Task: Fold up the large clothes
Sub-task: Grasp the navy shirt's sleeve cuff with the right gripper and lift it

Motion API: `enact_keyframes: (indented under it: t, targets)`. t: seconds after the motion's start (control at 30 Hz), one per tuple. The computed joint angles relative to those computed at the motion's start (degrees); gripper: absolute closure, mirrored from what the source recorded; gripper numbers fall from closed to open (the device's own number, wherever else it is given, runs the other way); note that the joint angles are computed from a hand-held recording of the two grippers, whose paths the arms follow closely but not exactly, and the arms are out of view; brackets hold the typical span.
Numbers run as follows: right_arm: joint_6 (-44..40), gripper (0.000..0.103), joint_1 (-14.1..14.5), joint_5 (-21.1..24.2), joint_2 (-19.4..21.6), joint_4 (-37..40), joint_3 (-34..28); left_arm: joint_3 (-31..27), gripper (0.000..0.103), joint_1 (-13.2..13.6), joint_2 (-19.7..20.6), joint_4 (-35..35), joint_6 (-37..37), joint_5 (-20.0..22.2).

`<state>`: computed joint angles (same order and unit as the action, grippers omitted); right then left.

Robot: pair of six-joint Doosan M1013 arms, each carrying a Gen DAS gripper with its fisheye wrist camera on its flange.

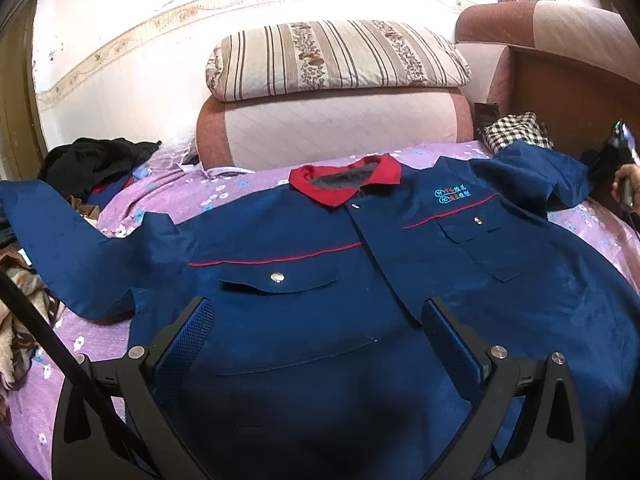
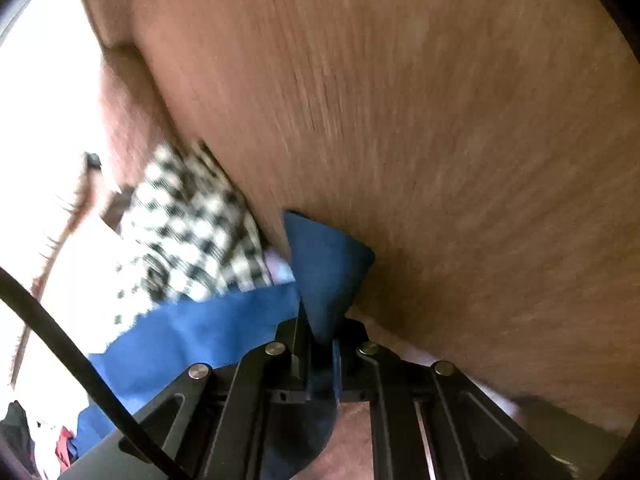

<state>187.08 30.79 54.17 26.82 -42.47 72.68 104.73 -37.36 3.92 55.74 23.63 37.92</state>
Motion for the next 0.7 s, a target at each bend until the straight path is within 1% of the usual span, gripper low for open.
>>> enact_keyframes:
  t: [0.1, 0.17, 0.23, 0.33, 0.43, 0.47, 0.5, 0.53, 0.57, 0.63, 0.67, 0.7]
  targets:
    - [0.42, 0.095, 1.82, 4.80, -1.24, -4.94, -1.42, 0.13, 0.000, -0.14, -0.22, 0.40, -0.23, 0.38]
    - [-2.78, 0.095, 2.76, 6.91, -1.49, -6.60, -3.66, 0.14, 0.000, -0.10, -0.32, 0.11, -0.04, 1.21]
    - [-6.38, 0.095, 3.70, 9.16, -0.63, -7.53, -7.50, 0.25, 0.000, 0.03, -0.55, -0.15, -0.37, 1.71]
    - [-10.86, 0.095, 5.90, 10.52, 0.69, -10.64, -14.14, 0.74, 0.000, 0.30, -1.23, 0.31, -1.69, 2.19]
    - [-15.34, 0.095, 7.81, 10.94, 2.12, -12.08, -20.69, 1.02, 0.000, 0.85, -1.55, -0.13, -2.44, 1.80]
    - [-18.04, 0.095, 8.48, 11.25, 2.99, -11.79, -23.80, 0.48, 0.000, 1.34, -1.40, -2.79, -0.13, 1.16]
    - [-20.74, 0.095, 9.09, 11.45, 3.87, -11.19, -26.71, -0.70, 0.000, 2.43, -0.59, -8.44, 4.46, -0.61]
    - [-23.47, 0.095, 9.74, 11.70, 4.85, -10.70, -29.66, -2.21, 0.000, 3.29, 0.27, -14.06, 8.65, -0.84]
    - [-26.47, 0.096, 10.62, 12.23, 6.13, -10.57, -33.22, -4.64, 0.000, 4.01, 1.77, -20.20, 13.67, 0.02]
    - [-30.49, 0.095, 12.01, 12.88, 8.21, -9.61, -38.95, -8.75, 0.000, 4.47, 4.60, -27.19, 20.68, 1.12]
    - [-32.75, 0.095, 12.81, 12.98, 9.62, -8.36, -42.80, -10.69, 0.000, 4.41, 6.09, -28.56, 22.15, 1.62]
    - [-34.57, 0.095, 13.37, 13.34, 10.62, -7.51, -45.53, -13.35, 0.000, 4.04, 8.38, -28.13, 21.71, 1.72]
